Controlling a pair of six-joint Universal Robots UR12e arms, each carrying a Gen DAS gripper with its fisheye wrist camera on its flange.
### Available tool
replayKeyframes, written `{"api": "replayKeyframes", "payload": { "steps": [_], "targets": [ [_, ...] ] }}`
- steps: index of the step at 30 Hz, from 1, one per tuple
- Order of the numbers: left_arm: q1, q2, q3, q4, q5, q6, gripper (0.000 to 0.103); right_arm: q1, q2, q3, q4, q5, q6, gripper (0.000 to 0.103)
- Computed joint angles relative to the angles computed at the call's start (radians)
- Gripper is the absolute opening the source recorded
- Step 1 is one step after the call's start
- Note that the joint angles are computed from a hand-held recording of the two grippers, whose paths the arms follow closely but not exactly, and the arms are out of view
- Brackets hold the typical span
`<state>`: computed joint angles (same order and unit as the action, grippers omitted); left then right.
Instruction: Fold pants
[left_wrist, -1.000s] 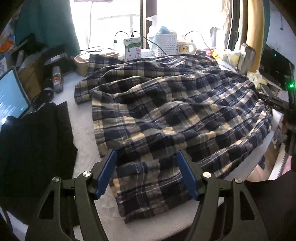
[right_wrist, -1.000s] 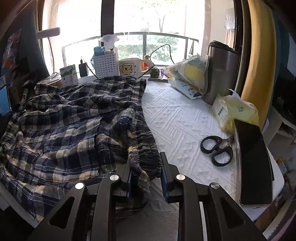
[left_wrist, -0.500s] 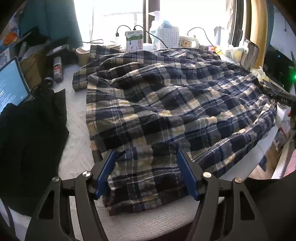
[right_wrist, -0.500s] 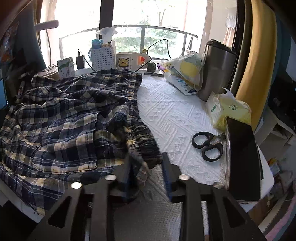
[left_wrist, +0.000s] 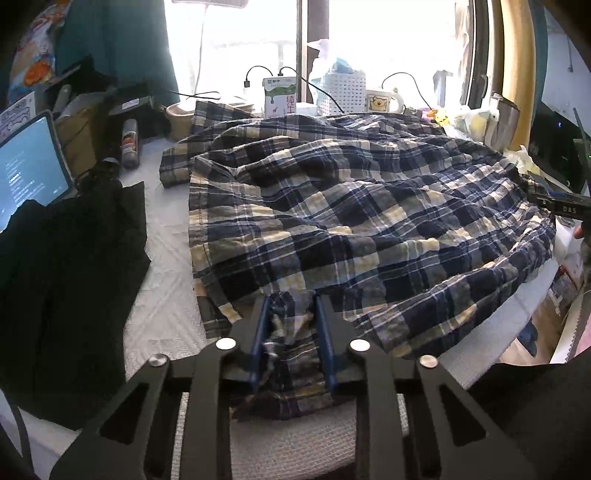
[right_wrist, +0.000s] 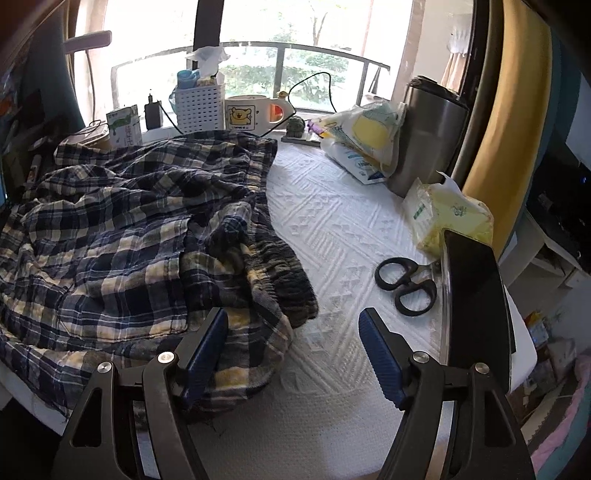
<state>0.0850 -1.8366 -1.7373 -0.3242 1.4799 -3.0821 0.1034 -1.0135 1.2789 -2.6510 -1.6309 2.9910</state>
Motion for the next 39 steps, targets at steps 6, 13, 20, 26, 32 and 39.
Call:
{"api": "replayKeyframes", "payload": {
  "steps": [6, 13, 20, 26, 32, 39],
  "targets": [
    [0.000, 0.018, -0.013, -0.020, 0.001, 0.035, 0.002, -0.003, 0.008, -0.002, 0.039, 0.089, -0.019, 0.032],
    [0.012, 0.074, -0.053, -0.093, 0.005, 0.073, 0.002, 0.005, -0.037, 0.039, 0.061, 0.093, -0.096, 0.020],
    [0.030, 0.098, -0.052, -0.142, -0.013, 0.051, 0.004, -0.006, -0.063, 0.074, 0.046, 0.112, -0.098, 0.021],
    [0.046, 0.128, -0.070, -0.088, -0.047, 0.060, 0.043, -0.018, -0.100, 0.121, -0.069, 0.108, -0.116, 0.085],
    [0.027, 0.127, -0.067, -0.121, -0.109, 0.164, 0.064, -0.023, -0.112, 0.146, -0.100, 0.070, -0.154, 0.085],
    [0.004, 0.108, -0.060, -0.166, -0.011, 0.238, 0.064, -0.028, -0.114, 0.180, -0.121, 0.053, -0.201, 0.085]
  ]
}}
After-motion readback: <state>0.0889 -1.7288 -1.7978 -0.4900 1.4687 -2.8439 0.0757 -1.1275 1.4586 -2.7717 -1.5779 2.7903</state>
